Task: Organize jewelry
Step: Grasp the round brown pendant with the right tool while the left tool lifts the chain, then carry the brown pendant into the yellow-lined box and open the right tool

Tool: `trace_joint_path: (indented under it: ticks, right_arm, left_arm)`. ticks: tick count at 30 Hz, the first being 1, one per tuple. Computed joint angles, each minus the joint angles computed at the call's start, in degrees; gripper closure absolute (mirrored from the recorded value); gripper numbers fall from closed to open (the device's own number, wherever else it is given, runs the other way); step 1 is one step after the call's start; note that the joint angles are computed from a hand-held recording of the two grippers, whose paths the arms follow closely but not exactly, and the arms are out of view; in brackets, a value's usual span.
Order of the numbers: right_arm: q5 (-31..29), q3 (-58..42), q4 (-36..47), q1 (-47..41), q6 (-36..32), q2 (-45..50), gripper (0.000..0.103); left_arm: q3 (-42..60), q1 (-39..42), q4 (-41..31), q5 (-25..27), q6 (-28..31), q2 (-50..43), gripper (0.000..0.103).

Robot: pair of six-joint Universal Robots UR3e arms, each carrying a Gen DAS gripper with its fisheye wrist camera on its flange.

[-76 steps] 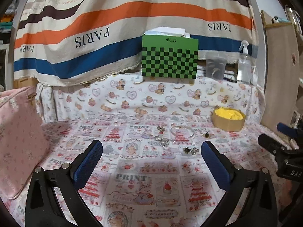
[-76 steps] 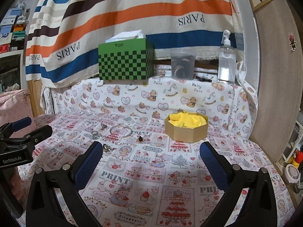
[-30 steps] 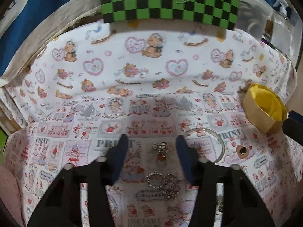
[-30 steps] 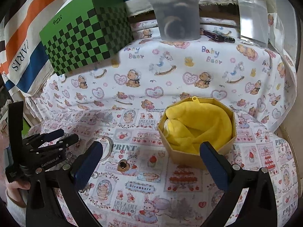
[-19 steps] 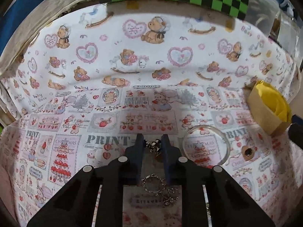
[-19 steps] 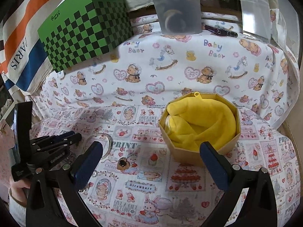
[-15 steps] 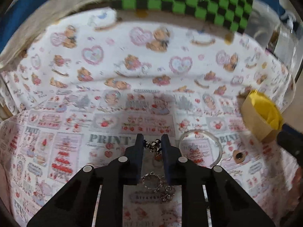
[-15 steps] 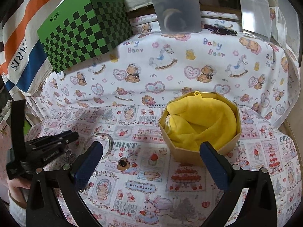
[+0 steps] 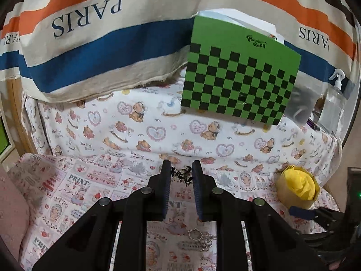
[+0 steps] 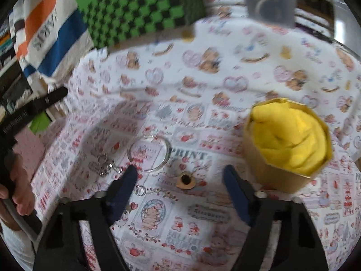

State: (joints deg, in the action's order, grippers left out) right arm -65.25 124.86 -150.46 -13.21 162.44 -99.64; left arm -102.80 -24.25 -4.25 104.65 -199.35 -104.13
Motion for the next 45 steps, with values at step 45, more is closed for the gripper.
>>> trace_joint_path:
  ticks: [45]
  right_arm:
    - [25.5,9.0,7.8,-25.7,-9.0,-26.5,0.079]
  left_arm:
    - [-2.7,-4.5,12.3,11.8,0.4,-1.9,0.085]
